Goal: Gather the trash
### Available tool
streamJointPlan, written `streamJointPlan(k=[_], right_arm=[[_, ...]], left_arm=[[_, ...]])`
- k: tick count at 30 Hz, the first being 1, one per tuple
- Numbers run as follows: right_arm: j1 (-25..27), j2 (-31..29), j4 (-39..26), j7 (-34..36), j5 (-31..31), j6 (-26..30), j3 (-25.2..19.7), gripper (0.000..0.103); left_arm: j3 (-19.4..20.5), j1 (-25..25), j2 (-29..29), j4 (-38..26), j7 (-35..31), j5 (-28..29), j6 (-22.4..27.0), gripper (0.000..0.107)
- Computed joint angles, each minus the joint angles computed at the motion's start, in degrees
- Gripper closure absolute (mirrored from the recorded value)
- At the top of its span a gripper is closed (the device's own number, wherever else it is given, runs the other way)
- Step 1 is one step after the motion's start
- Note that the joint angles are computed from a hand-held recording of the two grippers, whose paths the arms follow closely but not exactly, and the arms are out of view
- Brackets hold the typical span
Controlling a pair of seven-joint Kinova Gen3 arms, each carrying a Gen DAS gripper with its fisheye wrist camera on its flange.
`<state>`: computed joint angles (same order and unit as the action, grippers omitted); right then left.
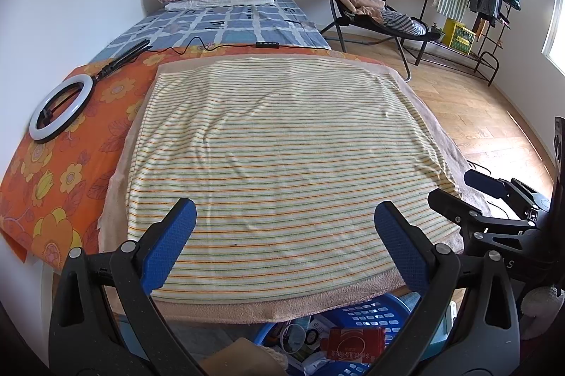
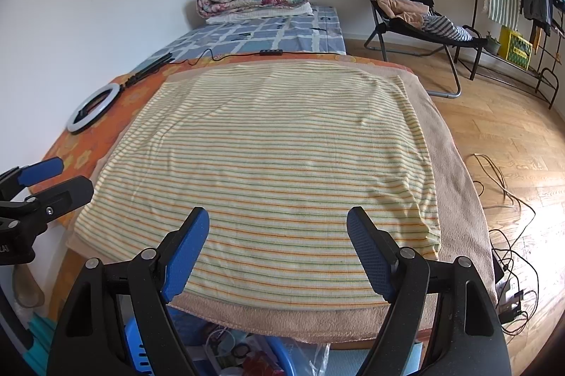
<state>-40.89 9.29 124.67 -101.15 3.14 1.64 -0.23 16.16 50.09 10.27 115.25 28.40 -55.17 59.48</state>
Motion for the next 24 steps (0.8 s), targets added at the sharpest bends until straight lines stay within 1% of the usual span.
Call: streamJointPlan(k=[9,14,18,24], right_arm=[[-0.9,0.1,0.3,0.2,-0.2,-0.3,0.9,0.023],[-0.1,0.3,0.6,0.7,-0.5,-0.5,0.2,0.023],[-1.1,0.3,0.5,0.7,-0.5,-0.3,1.2,0.023],[-1.4,0.3,0.5,0.6,-0.4,-0.2,1.4,0.023]], left_arm=[[0.0,0.1,0.1,-0.1,0.0,0.0,0.1,0.005],[0.0,0.0,0.0,-0.1,-0.1,0.0,0.0,0.005],[0.0,0.1,0.1,-0.2,-0.2,0.0,0.1,0.005],[0.0,0.5,0.4,-0.2,0.0,-0.4,0.7,0.005]])
